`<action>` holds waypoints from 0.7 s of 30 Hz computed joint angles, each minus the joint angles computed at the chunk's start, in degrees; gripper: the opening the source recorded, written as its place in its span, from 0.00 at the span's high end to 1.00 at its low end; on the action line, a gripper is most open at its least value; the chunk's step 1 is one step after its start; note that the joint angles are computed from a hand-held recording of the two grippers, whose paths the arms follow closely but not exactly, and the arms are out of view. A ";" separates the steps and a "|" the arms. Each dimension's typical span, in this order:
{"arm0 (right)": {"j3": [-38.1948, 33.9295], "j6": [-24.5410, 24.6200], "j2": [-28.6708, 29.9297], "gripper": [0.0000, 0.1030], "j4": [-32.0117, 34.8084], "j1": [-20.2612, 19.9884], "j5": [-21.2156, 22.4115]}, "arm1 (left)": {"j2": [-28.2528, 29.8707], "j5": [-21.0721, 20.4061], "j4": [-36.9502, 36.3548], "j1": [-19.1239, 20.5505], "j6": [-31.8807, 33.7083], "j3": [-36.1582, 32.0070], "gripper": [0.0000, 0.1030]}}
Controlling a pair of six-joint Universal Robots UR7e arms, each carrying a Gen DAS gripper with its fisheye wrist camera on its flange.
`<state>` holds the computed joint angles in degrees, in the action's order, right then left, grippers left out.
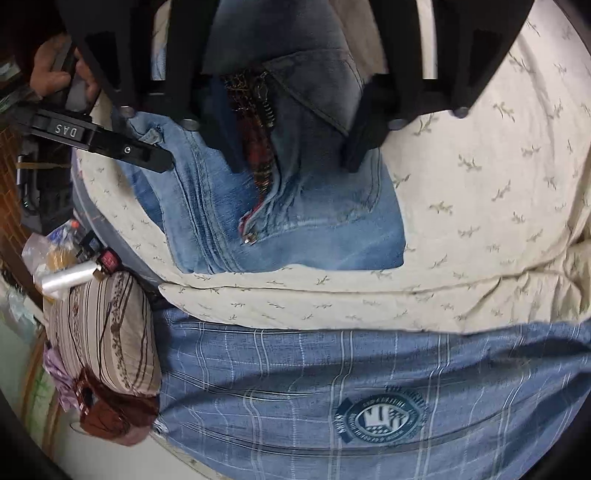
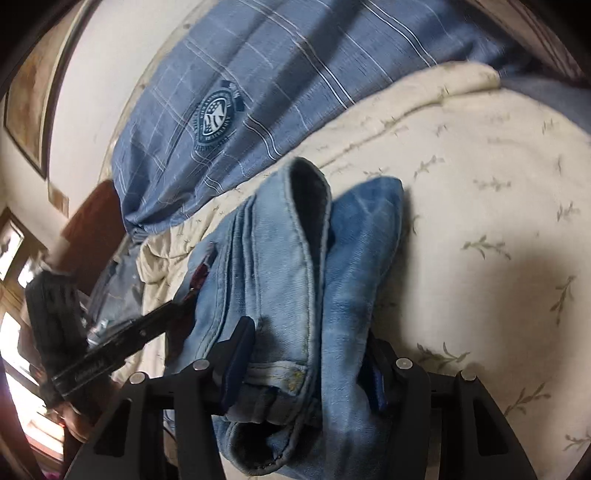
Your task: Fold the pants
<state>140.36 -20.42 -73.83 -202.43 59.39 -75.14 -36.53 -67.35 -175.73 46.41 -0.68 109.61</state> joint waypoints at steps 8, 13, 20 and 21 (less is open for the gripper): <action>-0.88 4.77 -2.15 0.33 5.60 -1.41 2.77 | -2.86 2.16 -0.46 1.50 -3.89 2.92 0.11; -2.26 4.87 -2.91 0.32 10.21 -2.02 5.00 | -1.14 -9.94 5.97 5.02 -3.86 -1.72 0.23; -2.23 -2.36 -0.56 0.63 5.04 3.49 -4.30 | 0.13 -9.56 5.78 4.70 -3.87 -3.10 0.61; -1.83 -2.97 -0.51 0.65 3.66 3.79 -4.42 | -0.05 -9.83 5.75 4.90 -3.88 -3.08 0.64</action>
